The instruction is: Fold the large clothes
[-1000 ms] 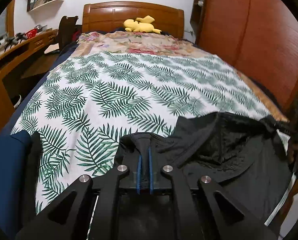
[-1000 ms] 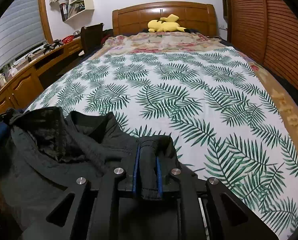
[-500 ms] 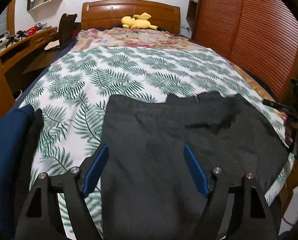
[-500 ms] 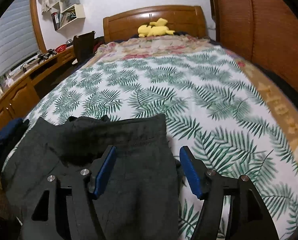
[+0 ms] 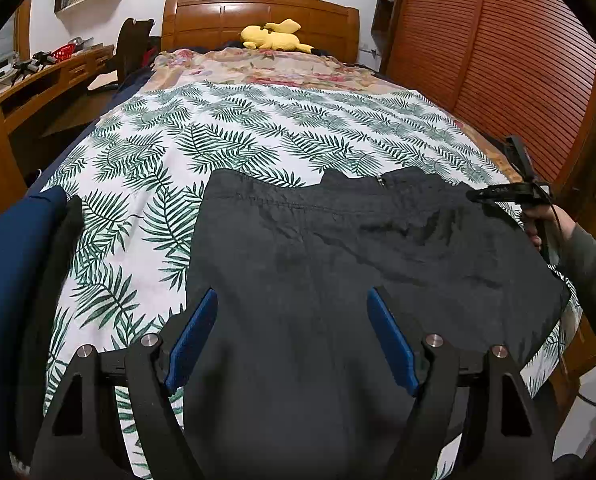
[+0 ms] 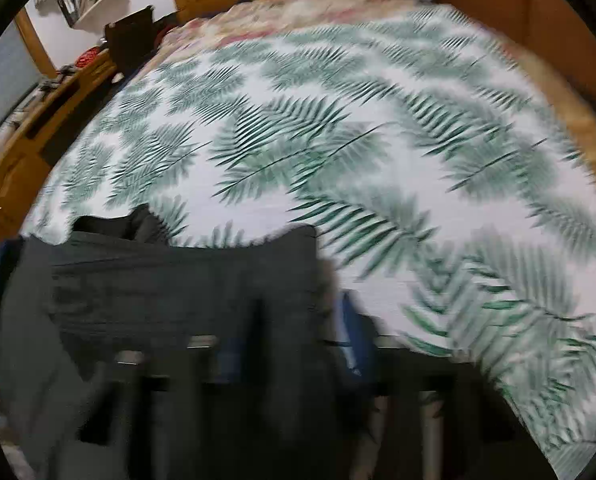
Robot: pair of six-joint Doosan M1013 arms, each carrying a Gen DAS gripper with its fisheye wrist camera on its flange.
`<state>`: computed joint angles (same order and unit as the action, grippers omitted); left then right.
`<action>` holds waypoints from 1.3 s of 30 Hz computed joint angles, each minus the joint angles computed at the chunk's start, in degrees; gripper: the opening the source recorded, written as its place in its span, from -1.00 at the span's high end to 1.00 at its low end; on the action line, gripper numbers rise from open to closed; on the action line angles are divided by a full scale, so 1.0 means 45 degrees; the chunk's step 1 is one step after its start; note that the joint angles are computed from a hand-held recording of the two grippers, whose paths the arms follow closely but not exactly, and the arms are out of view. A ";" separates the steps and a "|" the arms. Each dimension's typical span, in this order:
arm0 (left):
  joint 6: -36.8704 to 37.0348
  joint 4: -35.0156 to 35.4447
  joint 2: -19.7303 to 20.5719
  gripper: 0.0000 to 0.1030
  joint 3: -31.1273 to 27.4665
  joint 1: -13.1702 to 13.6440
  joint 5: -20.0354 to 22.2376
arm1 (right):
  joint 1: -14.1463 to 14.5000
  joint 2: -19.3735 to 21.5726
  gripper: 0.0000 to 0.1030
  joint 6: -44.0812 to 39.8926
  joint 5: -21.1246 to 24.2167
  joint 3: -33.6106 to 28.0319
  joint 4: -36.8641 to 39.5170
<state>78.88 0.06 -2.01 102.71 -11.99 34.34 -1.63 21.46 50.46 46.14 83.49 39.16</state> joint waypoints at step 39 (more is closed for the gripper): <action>-0.0592 0.0295 -0.0738 -0.51 0.0746 -0.1193 0.0078 | -0.0432 -0.5045 -0.10 -0.5986 -0.1395 0.6041 0.2657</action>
<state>76.21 1.39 -5.33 106.07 -17.36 34.69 -3.58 -1.24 23.52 39.86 110.68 51.11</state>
